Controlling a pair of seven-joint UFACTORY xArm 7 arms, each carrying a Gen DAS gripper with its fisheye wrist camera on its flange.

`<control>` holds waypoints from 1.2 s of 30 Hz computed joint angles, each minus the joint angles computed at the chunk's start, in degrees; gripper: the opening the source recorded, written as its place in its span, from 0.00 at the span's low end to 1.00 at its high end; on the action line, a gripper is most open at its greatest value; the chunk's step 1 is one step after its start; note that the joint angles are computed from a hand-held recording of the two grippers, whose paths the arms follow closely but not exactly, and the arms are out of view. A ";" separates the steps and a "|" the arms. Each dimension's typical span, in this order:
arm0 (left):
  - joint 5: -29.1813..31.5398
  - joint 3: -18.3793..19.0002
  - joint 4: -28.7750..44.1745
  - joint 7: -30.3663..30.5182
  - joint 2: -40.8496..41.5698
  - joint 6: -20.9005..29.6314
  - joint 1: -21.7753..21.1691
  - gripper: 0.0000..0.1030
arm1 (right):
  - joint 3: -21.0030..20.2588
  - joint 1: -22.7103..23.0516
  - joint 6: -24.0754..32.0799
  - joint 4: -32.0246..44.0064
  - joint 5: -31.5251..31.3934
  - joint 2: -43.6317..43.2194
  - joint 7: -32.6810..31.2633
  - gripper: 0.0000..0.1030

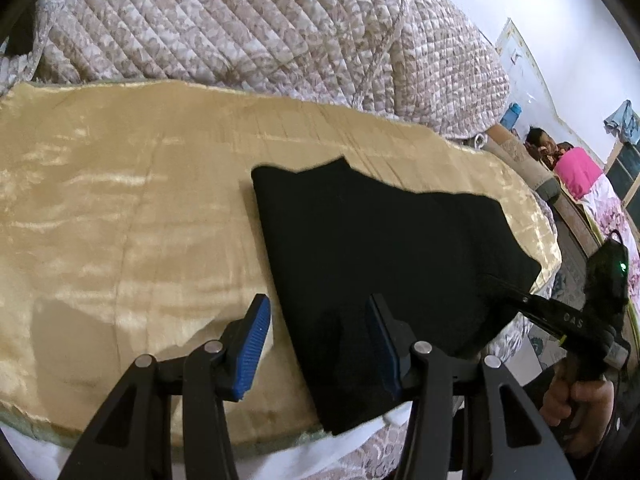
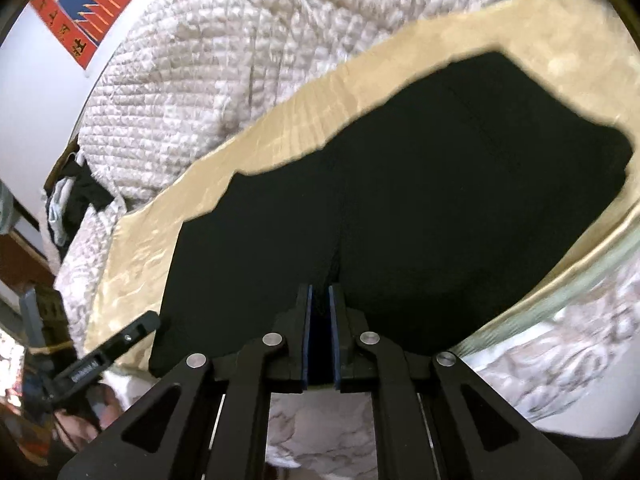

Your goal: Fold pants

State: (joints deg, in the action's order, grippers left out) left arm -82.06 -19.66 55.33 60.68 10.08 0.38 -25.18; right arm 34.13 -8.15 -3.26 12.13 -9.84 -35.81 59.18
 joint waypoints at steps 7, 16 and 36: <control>23.04 3.96 3.75 -18.48 3.86 0.10 -3.15 0.51 | -0.39 -1.58 1.92 6.21 -3.53 6.18 -5.26 0.07; 38.76 6.55 8.66 -30.70 10.50 1.71 -3.97 0.50 | 2.87 -6.87 4.32 9.55 -9.48 10.96 -3.67 0.07; 56.25 3.32 12.70 -45.53 14.93 -1.18 0.60 0.51 | 14.43 -27.66 3.01 22.46 -36.51 23.07 13.04 0.14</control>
